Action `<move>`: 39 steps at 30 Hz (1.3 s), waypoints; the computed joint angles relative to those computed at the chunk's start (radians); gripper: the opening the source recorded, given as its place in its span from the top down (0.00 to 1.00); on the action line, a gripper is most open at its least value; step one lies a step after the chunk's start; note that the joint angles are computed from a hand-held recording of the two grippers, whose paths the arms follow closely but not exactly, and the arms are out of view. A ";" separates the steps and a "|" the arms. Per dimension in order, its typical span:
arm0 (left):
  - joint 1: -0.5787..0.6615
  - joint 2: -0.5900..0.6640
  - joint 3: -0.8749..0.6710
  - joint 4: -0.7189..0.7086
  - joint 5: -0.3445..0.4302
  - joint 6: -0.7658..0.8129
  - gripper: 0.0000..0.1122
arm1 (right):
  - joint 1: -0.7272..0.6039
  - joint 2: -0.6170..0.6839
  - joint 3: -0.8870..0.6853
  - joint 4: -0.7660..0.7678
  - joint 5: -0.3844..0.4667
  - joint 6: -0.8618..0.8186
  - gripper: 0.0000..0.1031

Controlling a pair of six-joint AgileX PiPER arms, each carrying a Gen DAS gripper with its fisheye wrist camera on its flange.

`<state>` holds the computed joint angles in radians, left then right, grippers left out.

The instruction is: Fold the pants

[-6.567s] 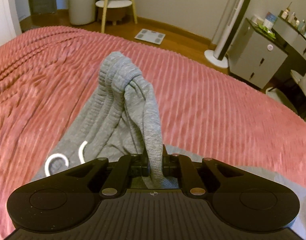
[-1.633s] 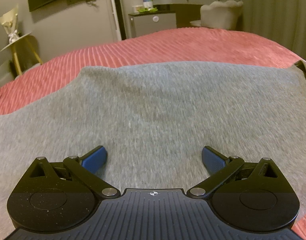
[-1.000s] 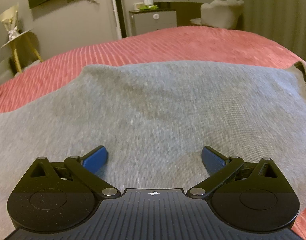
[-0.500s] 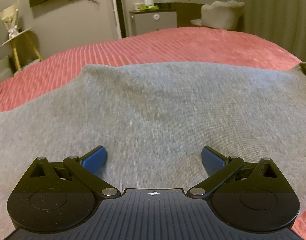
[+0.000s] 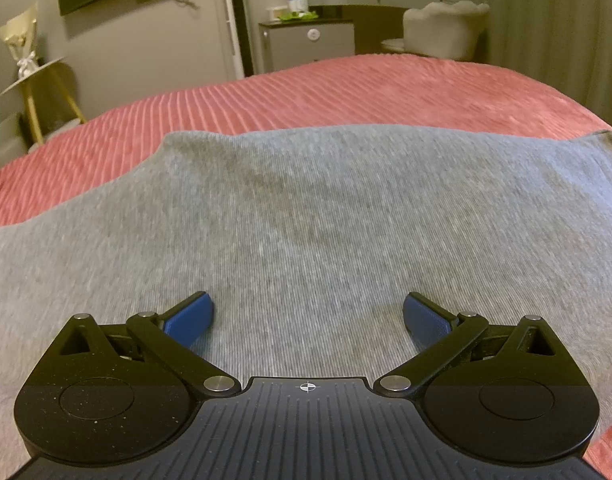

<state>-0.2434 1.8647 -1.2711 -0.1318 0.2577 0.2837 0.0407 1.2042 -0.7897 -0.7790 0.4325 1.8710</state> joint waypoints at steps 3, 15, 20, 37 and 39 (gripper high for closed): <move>0.004 -0.001 -0.002 -0.013 0.003 0.016 0.08 | -0.075 0.127 -0.095 0.126 -0.019 -0.168 0.46; 0.000 0.006 0.002 -0.017 -0.017 0.014 0.08 | -0.156 0.127 -0.094 0.366 0.004 -0.502 0.62; 0.001 0.006 0.006 -0.021 -0.024 0.021 0.08 | -0.138 0.187 -0.194 0.241 0.030 -0.541 0.94; -0.001 0.011 0.021 -0.052 -0.067 0.057 0.08 | -0.208 -0.232 0.059 0.549 0.080 -0.924 0.48; -0.001 0.008 0.025 -0.056 -0.069 0.064 0.08 | -0.225 -0.294 0.146 0.641 0.122 -1.007 0.47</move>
